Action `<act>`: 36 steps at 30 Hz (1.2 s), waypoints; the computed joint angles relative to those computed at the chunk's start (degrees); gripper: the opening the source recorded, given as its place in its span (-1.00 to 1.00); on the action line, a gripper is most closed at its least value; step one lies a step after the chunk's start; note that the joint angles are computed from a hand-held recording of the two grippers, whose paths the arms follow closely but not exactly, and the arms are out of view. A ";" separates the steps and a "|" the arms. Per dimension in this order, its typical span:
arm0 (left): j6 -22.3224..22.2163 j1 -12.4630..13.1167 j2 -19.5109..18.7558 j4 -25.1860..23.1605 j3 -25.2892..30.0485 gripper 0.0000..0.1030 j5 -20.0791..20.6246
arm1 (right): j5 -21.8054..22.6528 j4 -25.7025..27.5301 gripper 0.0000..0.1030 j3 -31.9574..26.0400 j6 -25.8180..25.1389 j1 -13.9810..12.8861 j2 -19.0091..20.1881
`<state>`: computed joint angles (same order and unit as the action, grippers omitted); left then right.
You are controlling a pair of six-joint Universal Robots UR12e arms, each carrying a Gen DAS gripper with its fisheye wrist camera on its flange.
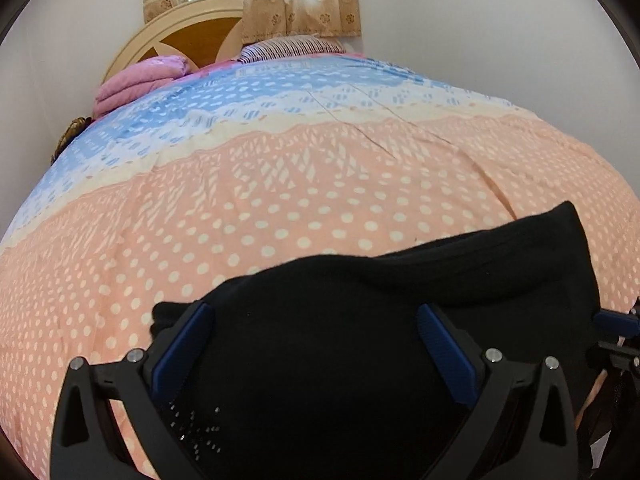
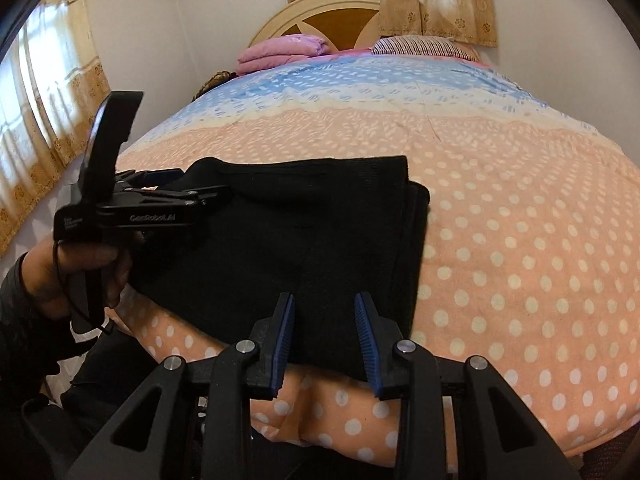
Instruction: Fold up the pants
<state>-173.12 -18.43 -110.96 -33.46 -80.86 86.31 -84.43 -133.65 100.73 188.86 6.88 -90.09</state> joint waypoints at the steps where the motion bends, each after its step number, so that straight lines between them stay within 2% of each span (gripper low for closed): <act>1: -0.59 0.21 0.83 1.41 -1.16 1.00 -0.48 | -0.11 -0.86 -0.36 -0.19 -0.36 -0.10 -0.19; 4: -2.04 1.37 3.50 5.44 -5.09 1.00 -4.22 | 0.99 -4.76 -0.33 -0.53 -0.33 0.26 -0.05; 6: -1.64 1.60 4.70 6.99 -6.95 1.00 -4.72 | 4.22 -7.10 -0.18 -1.62 -0.50 -0.08 1.22; 8: -0.38 1.59 5.29 8.07 -8.24 1.00 -4.47 | 4.81 -8.94 -0.13 -2.46 -0.09 -0.08 2.74; 11: 0.30 1.37 4.84 6.96 -8.30 1.00 -2.60 | 1.64 -6.79 -0.13 -4.31 2.89 0.12 5.41; 12: -0.12 1.50 4.60 6.22 -7.97 1.00 -2.73 | 0.67 -4.80 -0.13 -4.78 4.89 -0.22 6.13; 13: -1.44 1.95 4.40 5.64 -7.93 1.00 -4.31 | 1.95 -3.97 -0.13 -4.71 6.02 -0.96 6.44; 16: -1.99 2.15 4.05 6.05 -8.00 1.00 -5.28 | 5.88 -5.95 -0.13 -3.49 7.15 -2.28 6.01; 19: -1.88 1.97 4.26 5.53 -7.83 1.00 -4.86 | 6.40 -6.42 -0.13 -3.17 6.49 -2.53 5.39; 21: -2.10 2.13 4.78 5.38 -7.92 1.00 -4.76 | 6.63 -7.32 -0.13 -2.62 7.85 -2.67 4.57; 23: -1.92 2.36 5.57 5.81 -8.62 1.00 -4.15 | 5.51 -8.01 -0.09 -2.29 8.77 -2.52 4.08; 27: -1.00 3.11 6.74 6.76 -9.85 1.00 -3.61 | 1.67 -8.91 0.22 -0.81 9.09 -2.41 2.18; 32: -2.85 4.01 6.57 5.95 -10.04 1.00 -2.09 | 0.16 -5.91 0.25 -0.13 8.49 -2.49 1.46; 36: -4.08 4.60 5.73 5.62 -9.90 1.00 -3.87 | 0.68 -4.24 0.25 0.69 11.04 -3.59 1.52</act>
<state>-177.20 -13.82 -105.23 -27.84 -90.77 82.44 -83.75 -137.89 101.42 199.90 3.30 -88.57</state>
